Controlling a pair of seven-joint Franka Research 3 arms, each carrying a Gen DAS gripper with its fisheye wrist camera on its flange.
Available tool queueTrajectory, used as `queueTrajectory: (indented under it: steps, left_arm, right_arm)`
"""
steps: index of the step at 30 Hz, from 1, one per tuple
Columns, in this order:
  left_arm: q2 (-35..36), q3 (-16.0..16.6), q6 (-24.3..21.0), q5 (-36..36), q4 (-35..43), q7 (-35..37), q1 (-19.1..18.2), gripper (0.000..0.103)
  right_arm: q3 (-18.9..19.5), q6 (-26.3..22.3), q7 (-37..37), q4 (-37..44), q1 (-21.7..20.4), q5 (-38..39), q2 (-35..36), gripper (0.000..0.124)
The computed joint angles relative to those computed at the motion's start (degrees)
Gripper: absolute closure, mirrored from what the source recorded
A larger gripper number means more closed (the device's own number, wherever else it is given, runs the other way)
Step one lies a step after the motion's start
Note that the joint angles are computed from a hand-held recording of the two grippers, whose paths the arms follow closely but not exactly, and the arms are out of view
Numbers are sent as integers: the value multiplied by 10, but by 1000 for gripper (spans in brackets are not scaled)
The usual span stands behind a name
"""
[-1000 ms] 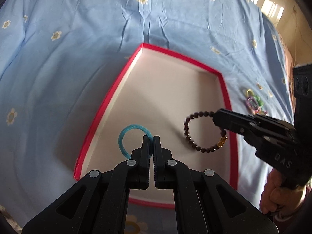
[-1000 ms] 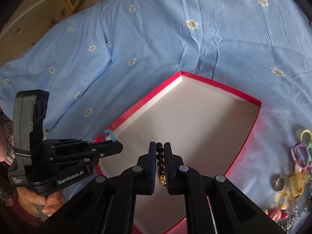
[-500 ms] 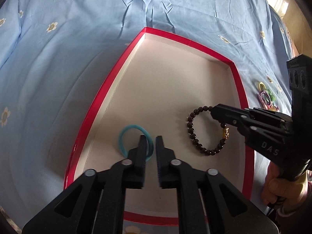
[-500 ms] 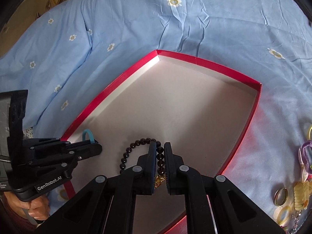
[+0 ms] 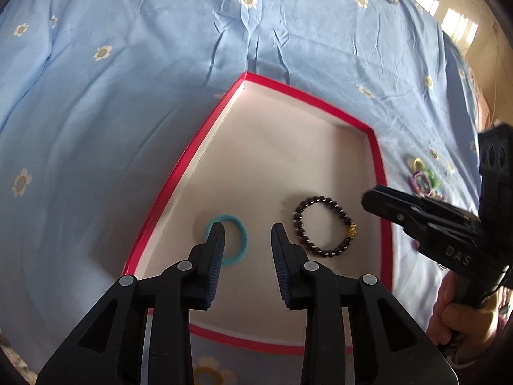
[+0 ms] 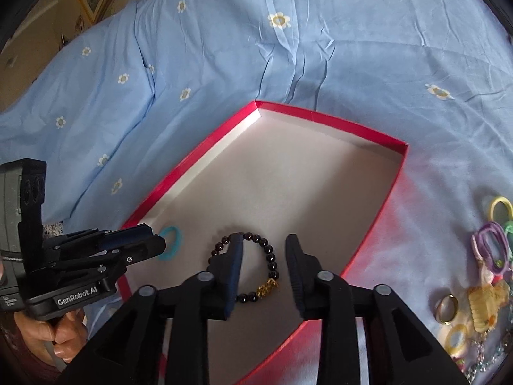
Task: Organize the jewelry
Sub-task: 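Open the left tool to drop the hair tie while the right tool releases the bracelet, then grasp the pink heart hair clip with the left tool while the right tool grasps the silver chain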
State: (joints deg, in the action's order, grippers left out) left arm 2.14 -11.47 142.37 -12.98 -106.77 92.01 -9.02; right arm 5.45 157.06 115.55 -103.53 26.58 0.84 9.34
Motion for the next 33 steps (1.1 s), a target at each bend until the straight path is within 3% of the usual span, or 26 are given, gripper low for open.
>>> queueTrajectory:
  steps: [6, 13, 26, 33]
  left_arm:
    - [-20, -3, 6, -25, -20, -4, -7, 75]
    - [-35, -6, 2, -39, -27, 7, -26, 75]
    - [-34, -22, -12, -51, -16, 33, -66, 71]
    - [-20, -32, -22, -47, 1, 38, -78, 70]
  right_arm:
    - [0, 23, 36, -71, -7, -18, -64, 89]
    - [20, 38, 98, -159, -44, -59, -145, 88]
    - [77, 21, 174, -303, -141, -89, -301, 84]
    - [87, 13, 183, -361, -173, -71, -363, 83]
